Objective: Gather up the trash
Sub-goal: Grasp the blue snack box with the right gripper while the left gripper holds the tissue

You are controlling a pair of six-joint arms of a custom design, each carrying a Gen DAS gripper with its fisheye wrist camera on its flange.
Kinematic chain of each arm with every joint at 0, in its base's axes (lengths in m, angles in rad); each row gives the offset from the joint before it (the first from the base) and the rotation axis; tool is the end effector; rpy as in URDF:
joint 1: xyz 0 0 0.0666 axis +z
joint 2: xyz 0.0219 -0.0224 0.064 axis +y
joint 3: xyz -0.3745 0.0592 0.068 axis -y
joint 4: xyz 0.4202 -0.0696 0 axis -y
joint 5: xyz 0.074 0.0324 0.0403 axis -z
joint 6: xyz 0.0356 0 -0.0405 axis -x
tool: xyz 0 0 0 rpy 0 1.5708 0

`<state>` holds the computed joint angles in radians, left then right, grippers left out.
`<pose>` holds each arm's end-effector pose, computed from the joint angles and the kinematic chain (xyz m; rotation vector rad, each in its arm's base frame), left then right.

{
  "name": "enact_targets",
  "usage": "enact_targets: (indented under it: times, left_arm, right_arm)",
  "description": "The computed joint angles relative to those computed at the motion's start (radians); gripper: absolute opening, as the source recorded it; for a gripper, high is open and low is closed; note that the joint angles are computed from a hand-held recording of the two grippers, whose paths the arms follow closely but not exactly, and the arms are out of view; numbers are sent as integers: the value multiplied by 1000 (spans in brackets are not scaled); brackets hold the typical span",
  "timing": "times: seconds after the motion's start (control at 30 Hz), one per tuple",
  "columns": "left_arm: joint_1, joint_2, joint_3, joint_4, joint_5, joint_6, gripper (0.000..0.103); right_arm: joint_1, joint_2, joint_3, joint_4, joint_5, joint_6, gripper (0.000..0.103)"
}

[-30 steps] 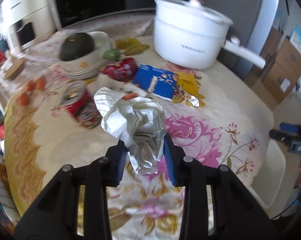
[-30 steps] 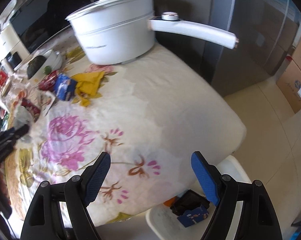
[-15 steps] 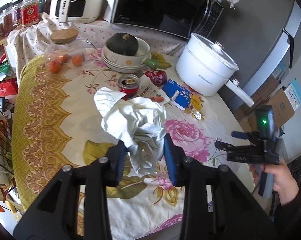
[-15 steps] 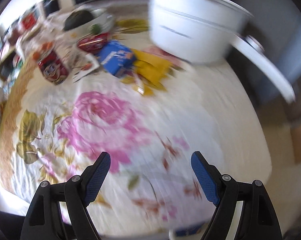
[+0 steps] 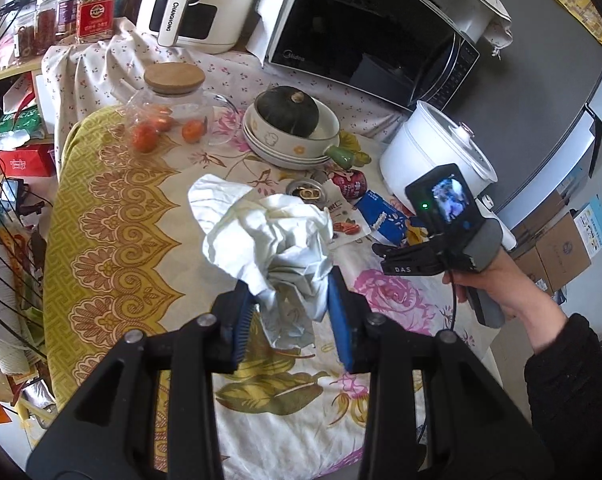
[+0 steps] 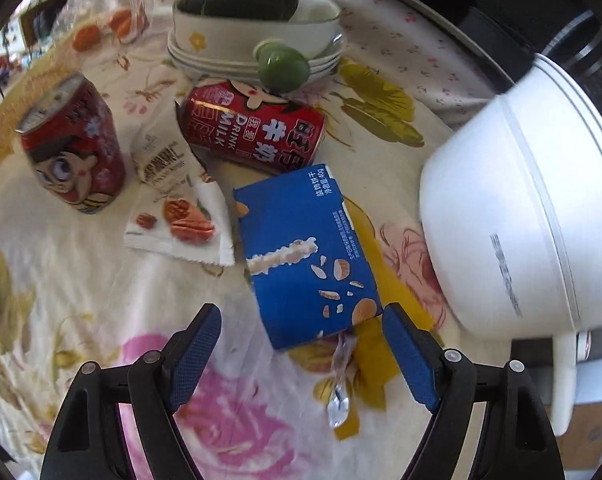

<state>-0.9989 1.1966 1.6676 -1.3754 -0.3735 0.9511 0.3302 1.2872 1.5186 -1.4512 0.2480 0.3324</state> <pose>0.2210 -0.3201 0.6104 -0.1010 2.4371 -0.4392 0.4083 0.1303 0.5036 -0.8435 2.6406 -0.3460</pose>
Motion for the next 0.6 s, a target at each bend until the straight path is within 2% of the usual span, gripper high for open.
enact_targets:
  times: [0.07, 0.17, 0.2, 0.23, 0.4, 0.6]
  left_arm:
    - [7, -2, -3, -3, 1, 4, 37]
    - [14, -4, -11, -2, 8, 11, 37]
    - [15, -5, -13, -2, 10, 12, 37]
    - [15, -6, -15, 1, 13, 14, 37]
    - [7, -3, -11, 13, 23, 11, 37]
    - [-4, 7, -7, 31, 54, 5, 37]
  right_arm:
    - [3, 13, -4, 12, 24, 8, 83]
    - [-12, 16, 1, 27, 9, 9, 79]
    - [-16, 18, 4, 22, 1, 8, 69]
    - [-22, 19, 9, 17, -13, 11, 64]
    - [-22, -27, -7, -19, -98, -7, 64]
    - [-15, -131, -41, -88, -137, -28, 64]
